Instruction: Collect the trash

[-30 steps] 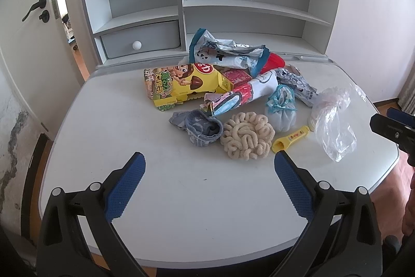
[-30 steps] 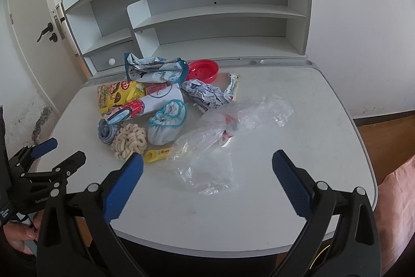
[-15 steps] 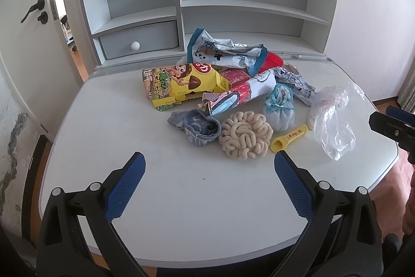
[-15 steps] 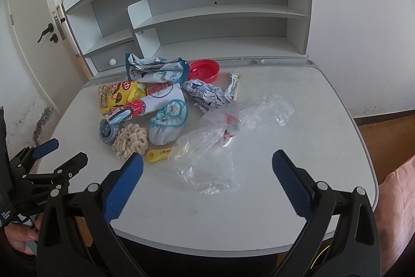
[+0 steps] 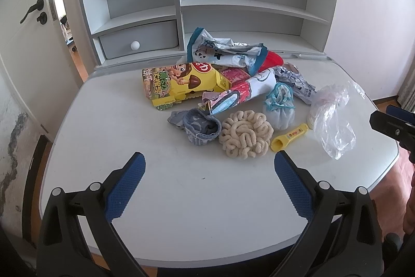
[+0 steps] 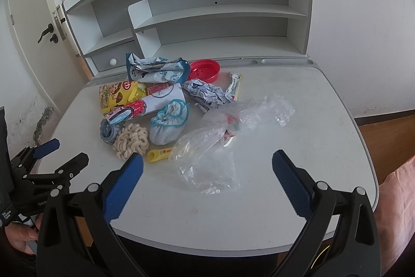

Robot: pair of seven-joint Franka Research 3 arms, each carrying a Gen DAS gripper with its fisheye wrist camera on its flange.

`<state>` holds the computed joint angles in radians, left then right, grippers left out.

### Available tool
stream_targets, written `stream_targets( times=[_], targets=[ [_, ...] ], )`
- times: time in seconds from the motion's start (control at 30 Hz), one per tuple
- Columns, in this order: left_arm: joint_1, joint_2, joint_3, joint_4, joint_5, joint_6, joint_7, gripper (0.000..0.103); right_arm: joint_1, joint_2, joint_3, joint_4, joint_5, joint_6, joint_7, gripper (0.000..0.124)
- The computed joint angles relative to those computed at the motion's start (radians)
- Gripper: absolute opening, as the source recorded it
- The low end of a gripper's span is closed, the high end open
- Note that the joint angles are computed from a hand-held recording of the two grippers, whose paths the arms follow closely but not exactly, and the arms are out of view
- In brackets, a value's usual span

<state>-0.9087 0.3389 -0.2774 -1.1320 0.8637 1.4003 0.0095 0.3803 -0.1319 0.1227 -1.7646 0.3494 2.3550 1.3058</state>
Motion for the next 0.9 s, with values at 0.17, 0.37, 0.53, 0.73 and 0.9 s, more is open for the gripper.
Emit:
stream_targets(
  times=[0.17,0.37,0.53,0.73,0.9],
  targets=[
    [0.026,-0.031,-0.006,-0.045,-0.022,0.039,0.012,0.097,0.0,0.002,-0.001,0.002,0.001,-0.001,0.0,0.096],
    [0.103,-0.049,-0.018,-0.064,-0.033,0.143,0.252,0.097,-0.011,0.029,-0.015,0.036,0.035,-0.028,0.002,0.096],
    [0.163,0.028,0.011,0.045,-0.114,0.201,0.525,0.089,-0.022,0.054,-0.021,0.064,0.054,-0.056,0.004,0.096],
    [0.196,0.114,0.045,0.141,-0.234,0.219,0.692,0.05,-0.031,0.082,-0.023,0.086,0.051,-0.082,0.009,0.096],
    [0.214,0.086,0.061,0.085,-0.286,0.273,0.683,0.003,-0.034,0.118,-0.022,0.115,0.065,-0.117,0.009,0.096]
  ],
)
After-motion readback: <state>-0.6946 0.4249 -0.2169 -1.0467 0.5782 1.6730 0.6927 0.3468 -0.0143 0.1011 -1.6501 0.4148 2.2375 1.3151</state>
